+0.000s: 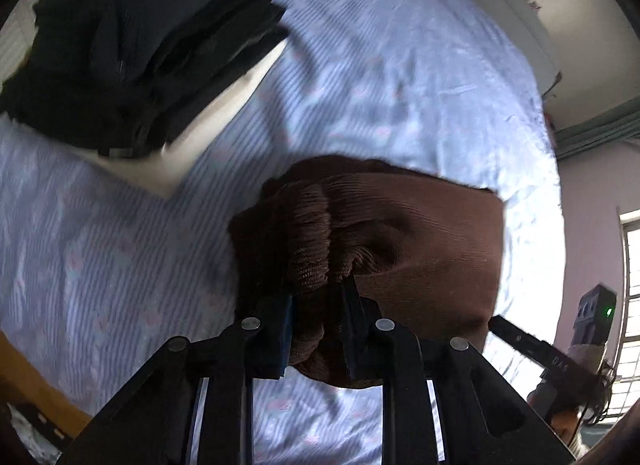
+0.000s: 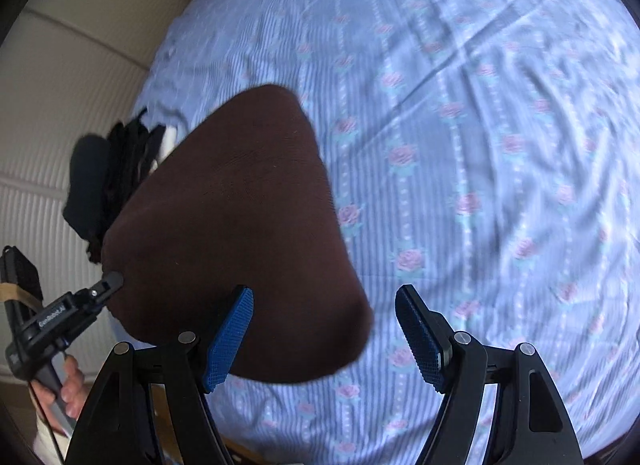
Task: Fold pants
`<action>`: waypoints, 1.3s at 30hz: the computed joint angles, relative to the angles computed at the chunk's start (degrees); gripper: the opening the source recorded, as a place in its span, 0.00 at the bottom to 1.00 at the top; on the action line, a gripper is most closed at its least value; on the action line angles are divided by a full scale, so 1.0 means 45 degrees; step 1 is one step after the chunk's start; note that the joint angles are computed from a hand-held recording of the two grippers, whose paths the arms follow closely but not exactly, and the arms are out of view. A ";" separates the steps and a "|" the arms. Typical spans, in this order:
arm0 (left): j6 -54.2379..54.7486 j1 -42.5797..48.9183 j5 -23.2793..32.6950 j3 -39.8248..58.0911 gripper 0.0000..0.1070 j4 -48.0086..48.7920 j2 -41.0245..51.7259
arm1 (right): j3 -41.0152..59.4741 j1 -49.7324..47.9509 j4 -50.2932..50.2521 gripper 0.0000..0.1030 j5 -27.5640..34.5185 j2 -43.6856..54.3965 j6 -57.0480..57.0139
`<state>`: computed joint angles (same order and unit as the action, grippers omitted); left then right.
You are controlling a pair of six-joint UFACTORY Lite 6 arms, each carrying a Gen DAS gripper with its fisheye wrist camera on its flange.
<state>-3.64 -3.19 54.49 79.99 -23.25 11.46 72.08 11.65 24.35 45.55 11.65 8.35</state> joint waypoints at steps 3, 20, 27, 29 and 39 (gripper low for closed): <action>-0.0218 -0.0108 -0.0443 -0.0853 0.25 0.0109 -0.0248 | 0.0318 0.0176 0.0436 0.73 0.0181 0.0777 -0.0300; 0.3731 0.2349 -0.1276 -0.3604 0.68 -0.4290 0.0849 | 0.1763 0.0756 -0.0199 0.73 0.0988 0.2239 0.0212; 0.5374 0.3380 -0.0117 -0.4265 0.44 -0.6912 0.1173 | 0.3065 0.1261 -0.1031 0.73 0.1203 0.3221 0.1317; 0.5143 0.3462 0.0318 -0.4123 0.36 -0.6520 0.0572 | 0.2935 0.1172 -0.0843 0.73 0.1093 0.3000 0.1368; 0.3704 0.1597 0.1355 0.1843 0.32 -0.4913 0.0290 | 0.0909 0.0064 -0.0457 0.73 0.0840 -0.0134 0.0947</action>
<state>13.03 3.99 60.59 88.28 -45.36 12.76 76.17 11.94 22.29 49.33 11.04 12.62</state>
